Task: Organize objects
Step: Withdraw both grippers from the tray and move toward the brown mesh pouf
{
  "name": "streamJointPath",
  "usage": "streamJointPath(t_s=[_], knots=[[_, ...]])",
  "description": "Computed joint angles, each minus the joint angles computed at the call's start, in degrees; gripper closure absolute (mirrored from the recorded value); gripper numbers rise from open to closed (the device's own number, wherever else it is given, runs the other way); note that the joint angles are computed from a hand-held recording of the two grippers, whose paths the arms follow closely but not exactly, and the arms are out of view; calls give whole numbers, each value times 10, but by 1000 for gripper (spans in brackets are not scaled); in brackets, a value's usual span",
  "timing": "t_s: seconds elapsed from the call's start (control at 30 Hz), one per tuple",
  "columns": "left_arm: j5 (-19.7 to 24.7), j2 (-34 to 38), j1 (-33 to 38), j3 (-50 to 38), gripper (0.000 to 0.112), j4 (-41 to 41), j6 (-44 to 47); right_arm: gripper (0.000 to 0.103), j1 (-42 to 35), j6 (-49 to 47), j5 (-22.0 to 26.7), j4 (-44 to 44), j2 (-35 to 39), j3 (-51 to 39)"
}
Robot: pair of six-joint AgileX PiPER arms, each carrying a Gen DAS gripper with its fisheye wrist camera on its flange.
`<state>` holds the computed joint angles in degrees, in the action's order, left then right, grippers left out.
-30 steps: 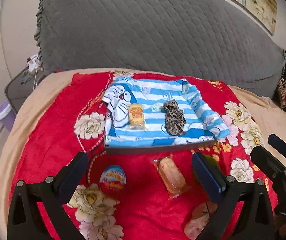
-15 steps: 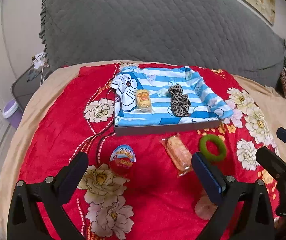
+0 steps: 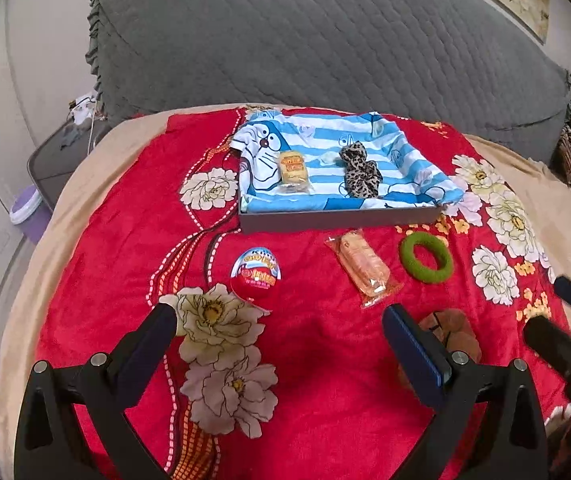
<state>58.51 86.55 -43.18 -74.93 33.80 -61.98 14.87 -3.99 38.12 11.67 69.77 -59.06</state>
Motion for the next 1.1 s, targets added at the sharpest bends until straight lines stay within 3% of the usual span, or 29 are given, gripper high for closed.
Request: streamJointPath(t_s=[0.47, 1.1], knots=[[28, -23, -55, 30, 10, 12, -30, 6, 39, 62, 19, -61, -46, 45], [-76, 3, -15, 85, 10, 17, -50, 6, 59, 122, -29, -121, 23, 65]])
